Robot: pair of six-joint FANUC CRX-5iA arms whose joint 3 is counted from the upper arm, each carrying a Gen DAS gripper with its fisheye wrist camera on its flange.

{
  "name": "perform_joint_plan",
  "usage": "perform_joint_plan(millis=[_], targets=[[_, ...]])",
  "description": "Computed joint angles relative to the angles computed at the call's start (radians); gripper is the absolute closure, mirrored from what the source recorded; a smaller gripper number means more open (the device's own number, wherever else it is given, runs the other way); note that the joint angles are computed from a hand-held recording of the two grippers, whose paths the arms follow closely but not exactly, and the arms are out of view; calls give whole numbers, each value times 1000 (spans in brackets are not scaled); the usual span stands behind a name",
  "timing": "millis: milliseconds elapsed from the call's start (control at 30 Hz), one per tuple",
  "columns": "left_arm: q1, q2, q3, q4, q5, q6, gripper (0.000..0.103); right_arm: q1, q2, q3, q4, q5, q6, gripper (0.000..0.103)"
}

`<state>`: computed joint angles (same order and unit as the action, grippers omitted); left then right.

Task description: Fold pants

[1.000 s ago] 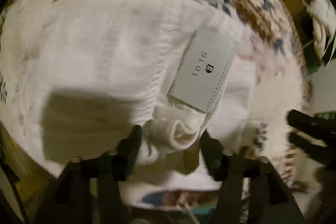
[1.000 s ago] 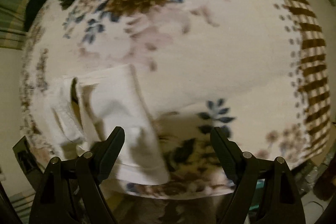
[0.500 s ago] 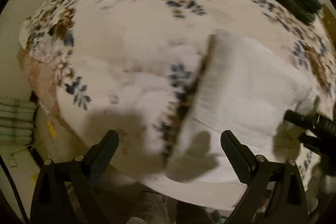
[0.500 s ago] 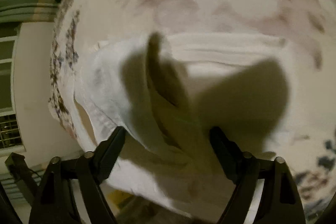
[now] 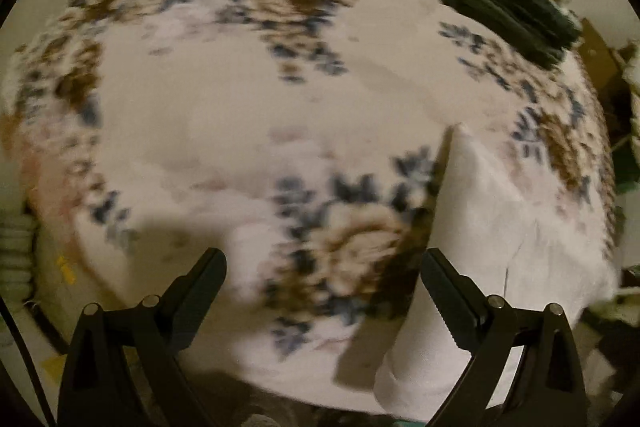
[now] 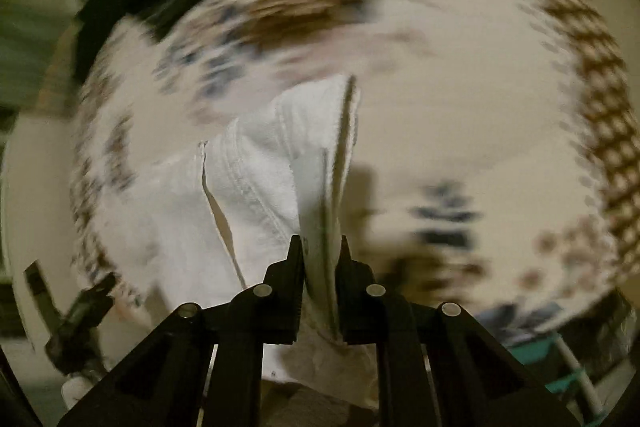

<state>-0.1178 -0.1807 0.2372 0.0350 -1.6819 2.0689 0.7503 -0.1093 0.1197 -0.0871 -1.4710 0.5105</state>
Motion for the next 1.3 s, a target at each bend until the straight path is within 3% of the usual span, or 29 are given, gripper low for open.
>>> perform_joint_plan(millis=[100,133,200,233,267,333,433,467,500,533,567,600,700,733,800,833,900,933,967,1100,1200,1233,1267,1300], targets=[[-29,59,6,42,62,-22,4,-107,35,-6,-131,-35,131,78],[-31,81,7,68,83,-32,4,-127,56,4,-148,-71,155,69],[-31,128,11,120,122,-51,4,-155,29,-21,-166,-29,151,65],[-26,143,2,157,153,-52,4,-164,12,-33,-167,-4,139,52],[-22,160,-5,186,183,-39,4,-171,0,-44,-169,21,133,33],[-8,201,-30,264,231,-62,4,-200,-15,-65,-196,79,150,15],[10,251,-97,407,290,-119,9,-298,39,-60,-342,94,188,15],[12,249,-122,432,327,-133,27,-325,57,-64,-388,101,195,15],[12,243,-136,445,350,-150,53,-331,61,-68,-397,116,194,16],[20,230,-166,480,380,-177,66,-324,54,-76,-388,146,208,34],[25,227,-167,483,377,-174,71,-291,53,-67,-335,156,210,78],[42,213,-196,512,392,-172,73,-248,54,-47,-262,145,204,88],[107,169,-339,631,454,-171,72,-151,38,-36,-83,178,197,87],[122,159,-390,694,478,-177,72,-152,71,-8,-84,141,216,87],[123,156,-379,698,468,-180,70,-177,138,56,-144,45,255,83],[119,157,-351,679,446,-178,67,-195,161,89,-170,2,268,73],[110,145,-286,626,382,-158,43,-216,135,89,-202,-18,247,48],[108,124,-286,627,377,-163,36,-219,104,73,-206,-7,221,30],[103,95,-290,625,369,-162,28,-217,54,42,-203,6,180,22],[45,19,-303,567,289,-152,26,-248,-51,-61,-329,5,64,22],[-29,0,-339,523,252,-160,27,-252,-126,-205,-455,90,-7,22],[-56,-15,-365,518,241,-175,28,-258,-151,-248,-493,132,-12,26],[-70,-35,-393,522,239,-189,27,-235,-163,-277,-490,161,-46,47],[-85,-63,-421,512,226,-210,27,-213,-166,-287,-474,164,-62,55]])
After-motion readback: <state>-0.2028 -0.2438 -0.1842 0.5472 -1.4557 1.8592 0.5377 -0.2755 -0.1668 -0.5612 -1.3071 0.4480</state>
